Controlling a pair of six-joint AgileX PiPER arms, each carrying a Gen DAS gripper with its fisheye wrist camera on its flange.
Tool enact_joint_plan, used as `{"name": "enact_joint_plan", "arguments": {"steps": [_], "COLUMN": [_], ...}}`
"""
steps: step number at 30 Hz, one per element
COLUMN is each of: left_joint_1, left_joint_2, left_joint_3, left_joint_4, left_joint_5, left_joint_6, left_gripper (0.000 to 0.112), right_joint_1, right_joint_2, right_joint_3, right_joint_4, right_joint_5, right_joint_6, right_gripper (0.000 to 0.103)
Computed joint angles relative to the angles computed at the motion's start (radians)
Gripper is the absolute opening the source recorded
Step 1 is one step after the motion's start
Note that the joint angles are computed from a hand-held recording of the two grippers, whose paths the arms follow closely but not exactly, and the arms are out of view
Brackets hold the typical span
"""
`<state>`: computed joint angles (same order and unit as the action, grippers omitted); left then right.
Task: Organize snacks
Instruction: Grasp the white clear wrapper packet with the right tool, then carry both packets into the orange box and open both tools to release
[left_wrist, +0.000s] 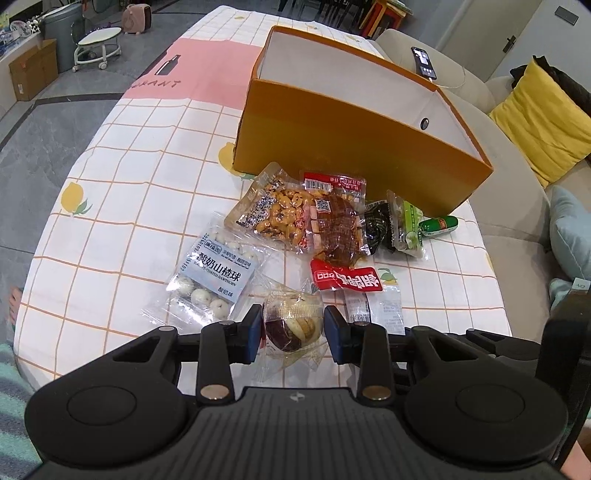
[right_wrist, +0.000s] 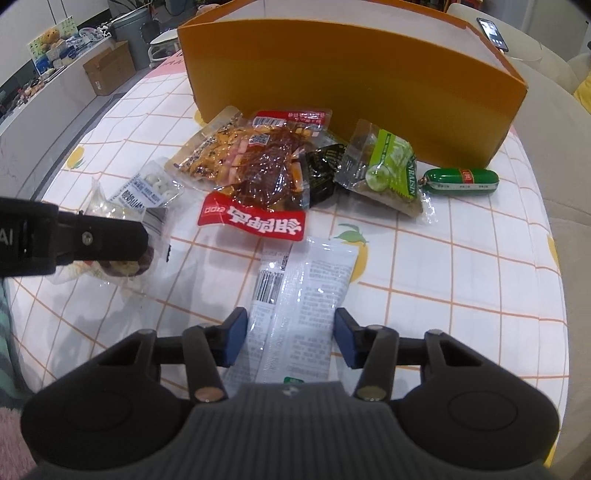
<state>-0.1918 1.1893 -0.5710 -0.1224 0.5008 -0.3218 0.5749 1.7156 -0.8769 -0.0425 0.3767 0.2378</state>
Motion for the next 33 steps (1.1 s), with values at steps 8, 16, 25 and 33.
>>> {"name": "enact_joint_plan", "arguments": {"steps": [8,16,25,33], "left_joint_1": [-0.052,-0.079,-0.031,0.018], "left_joint_2": [-0.046,-0.1,-0.029,0.16], "left_joint_3": [-0.016,-0.079,-0.242,-0.484], "left_joint_4": [0.093,0.131,-0.013,-0.181], "left_joint_5": [0.035,0.087,0.111,0.138], "left_joint_6": [-0.109,-0.153,0.035,0.257], "left_gripper": [0.039,0.039,0.04,0.039], "right_joint_1": [-0.05,-0.157,-0.285,-0.398], "right_joint_2": [-0.114,-0.249,-0.3,-0.137], "right_joint_3": [0.027,0.03,-0.085,-0.398], "right_joint_4": [0.122,0.308,0.434,0.489], "right_joint_5": [0.062,0.134,0.21,0.341], "right_joint_6": [-0.129,-0.286,-0.471,-0.598], "right_gripper": [0.048,0.047,0.047,0.047]}}
